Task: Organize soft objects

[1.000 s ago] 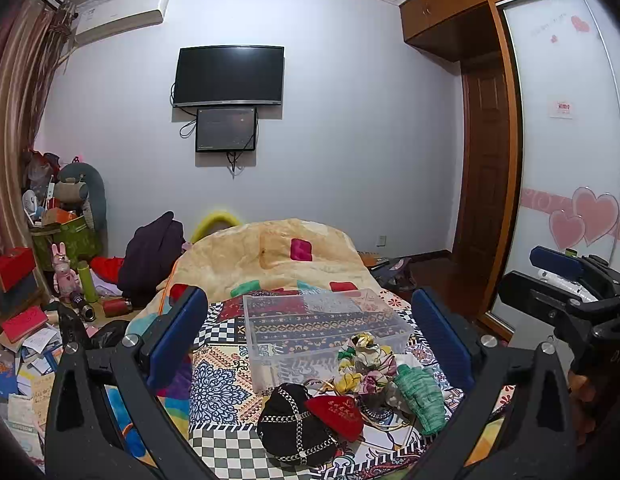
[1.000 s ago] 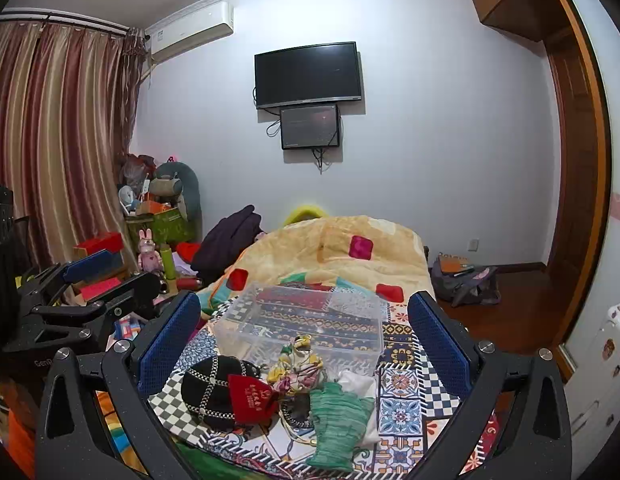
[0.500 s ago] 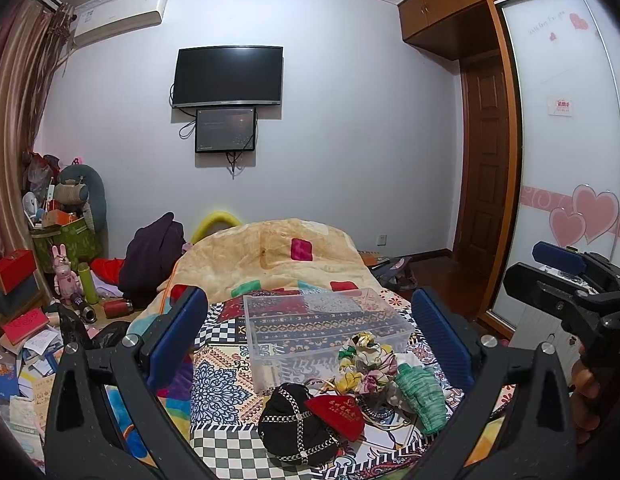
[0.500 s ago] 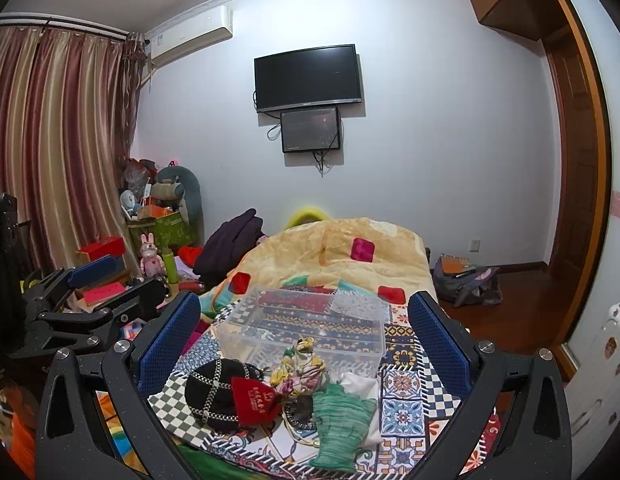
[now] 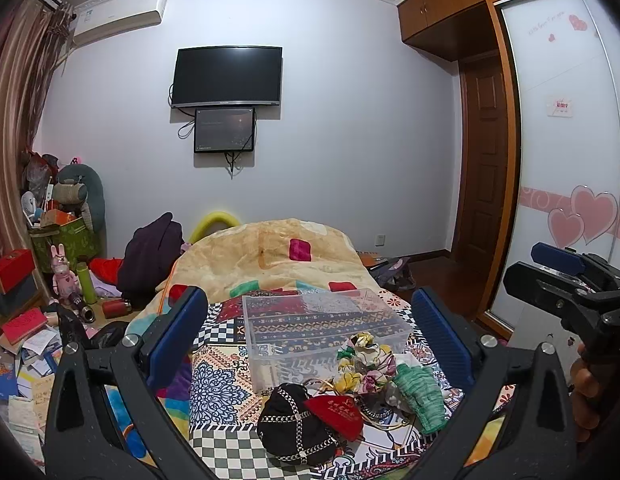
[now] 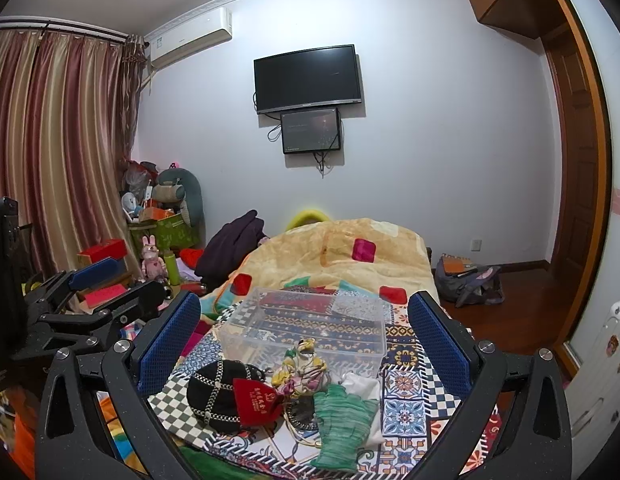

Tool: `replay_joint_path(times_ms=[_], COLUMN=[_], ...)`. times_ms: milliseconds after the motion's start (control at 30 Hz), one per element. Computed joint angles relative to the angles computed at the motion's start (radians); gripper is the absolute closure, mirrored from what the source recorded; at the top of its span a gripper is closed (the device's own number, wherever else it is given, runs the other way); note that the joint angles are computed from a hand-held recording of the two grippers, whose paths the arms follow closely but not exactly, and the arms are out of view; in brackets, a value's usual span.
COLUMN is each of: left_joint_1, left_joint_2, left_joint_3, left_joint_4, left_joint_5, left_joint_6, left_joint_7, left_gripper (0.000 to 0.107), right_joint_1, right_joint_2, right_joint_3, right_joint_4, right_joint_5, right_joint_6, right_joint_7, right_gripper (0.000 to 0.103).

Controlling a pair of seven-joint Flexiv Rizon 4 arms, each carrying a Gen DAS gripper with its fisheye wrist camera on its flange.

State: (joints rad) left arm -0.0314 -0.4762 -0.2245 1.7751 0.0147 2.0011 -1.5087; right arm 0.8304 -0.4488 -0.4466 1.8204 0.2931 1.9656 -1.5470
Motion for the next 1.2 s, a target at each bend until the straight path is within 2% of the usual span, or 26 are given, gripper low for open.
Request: replay_joint_path(times_ms=[633,967,1200], left_joint_1=[0.001,-0.009,0.072], left_joint_2=[0.001,0.004,-0.002], left_joint_3=[-0.003,0.0,-0.091], left_joint_4=[-0.004,-0.01,-0.014], left_joint_5=[0.003,-0.002,0.04], left_joint_6=[-0.005,-0.011,-0.068], left_joint_7=[0.001,0.008,-0.002], left_gripper=[0.004,0.004,0.004], right_joint_1=[-0.003,-0.028,0.016], right_joint_2=[0.0,0.003,-0.02], right_joint_3=[0.005,0.041,-0.027], right_joint_4=[-0.002,-0.002,-0.014], right_joint_5=[0.002,0.004,0.028], right_joint_6=[0.001,0.015,-0.027], right_joint_7=[-0.003,-0.012,-0.001], right_gripper=[0.0,0.0,0.0])
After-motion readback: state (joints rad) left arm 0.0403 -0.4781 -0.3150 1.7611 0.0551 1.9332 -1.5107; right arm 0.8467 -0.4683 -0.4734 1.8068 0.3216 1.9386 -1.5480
